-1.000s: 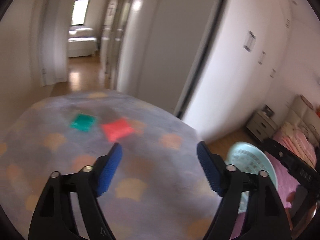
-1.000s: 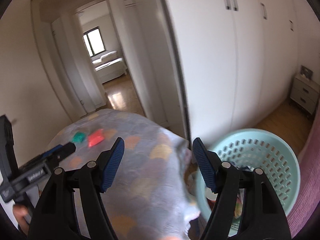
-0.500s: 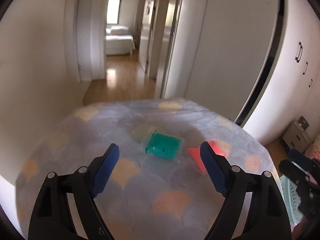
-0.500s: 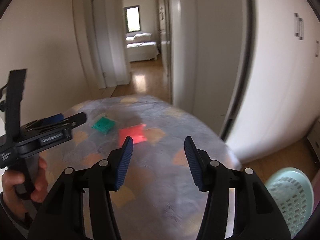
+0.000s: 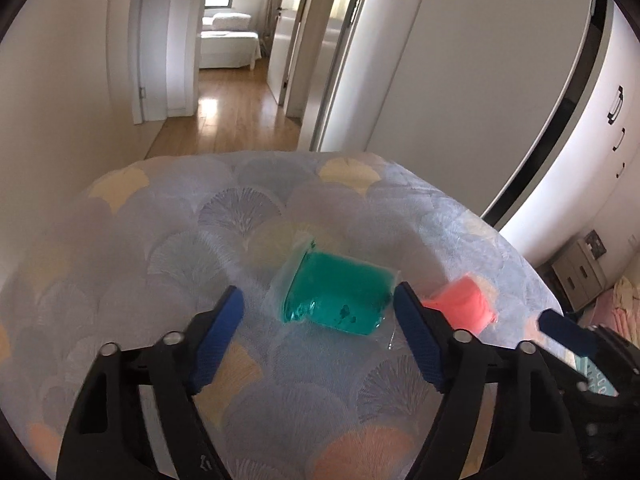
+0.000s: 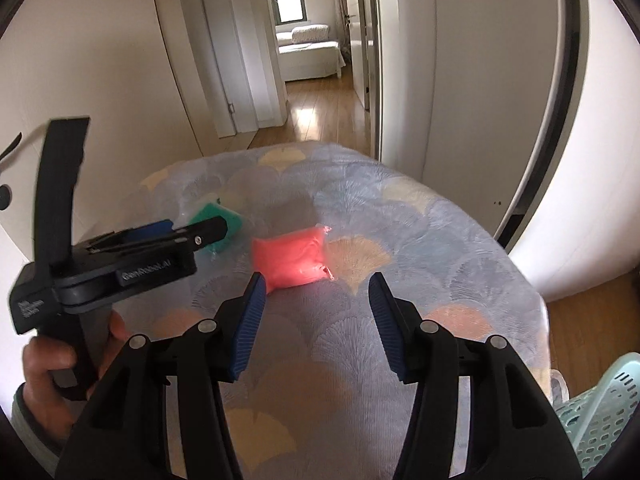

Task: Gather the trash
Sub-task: 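Grasp the green plastic packet with the left tool while the right tool grasps the pink packet, then carry the green and pink packets over the basket and open both tools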

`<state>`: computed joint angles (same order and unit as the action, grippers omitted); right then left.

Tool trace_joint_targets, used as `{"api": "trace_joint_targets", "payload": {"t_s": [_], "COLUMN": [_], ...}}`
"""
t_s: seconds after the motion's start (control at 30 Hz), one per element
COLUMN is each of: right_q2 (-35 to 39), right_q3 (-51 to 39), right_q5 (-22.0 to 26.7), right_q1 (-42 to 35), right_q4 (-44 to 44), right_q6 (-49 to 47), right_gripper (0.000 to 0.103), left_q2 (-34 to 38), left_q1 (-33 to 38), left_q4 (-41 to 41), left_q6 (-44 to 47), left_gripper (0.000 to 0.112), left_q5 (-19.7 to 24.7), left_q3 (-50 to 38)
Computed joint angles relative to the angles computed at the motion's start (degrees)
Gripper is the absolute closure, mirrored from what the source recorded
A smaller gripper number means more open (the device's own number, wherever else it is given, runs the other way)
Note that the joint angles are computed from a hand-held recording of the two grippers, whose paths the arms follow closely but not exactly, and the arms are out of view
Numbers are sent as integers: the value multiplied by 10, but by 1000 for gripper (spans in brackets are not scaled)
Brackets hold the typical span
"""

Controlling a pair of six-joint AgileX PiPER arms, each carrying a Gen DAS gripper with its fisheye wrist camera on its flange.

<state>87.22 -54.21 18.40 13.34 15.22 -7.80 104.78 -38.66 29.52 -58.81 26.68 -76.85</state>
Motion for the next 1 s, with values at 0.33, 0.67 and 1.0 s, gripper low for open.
{"api": "trace_joint_targets", "payload": {"t_s": [0.33,0.67,1.0], "right_q2": [91,107,66], "right_q3": [-77,-94,-41], "right_q5": [15,16,-44], "right_q1": [30,52,48], "right_q4": [-75,-175,-294], "right_q6": [69,159,288], "right_gripper": [36,48,51], "left_q2": [-29,-28,-30], "left_q1": [14,21,-18], "left_q4": [53,25,167], "left_q6": [-74,-54,-152], "left_gripper": [63,63,63], "left_q5": [-41,-64,-35], "left_q3": [53,59,55]}}
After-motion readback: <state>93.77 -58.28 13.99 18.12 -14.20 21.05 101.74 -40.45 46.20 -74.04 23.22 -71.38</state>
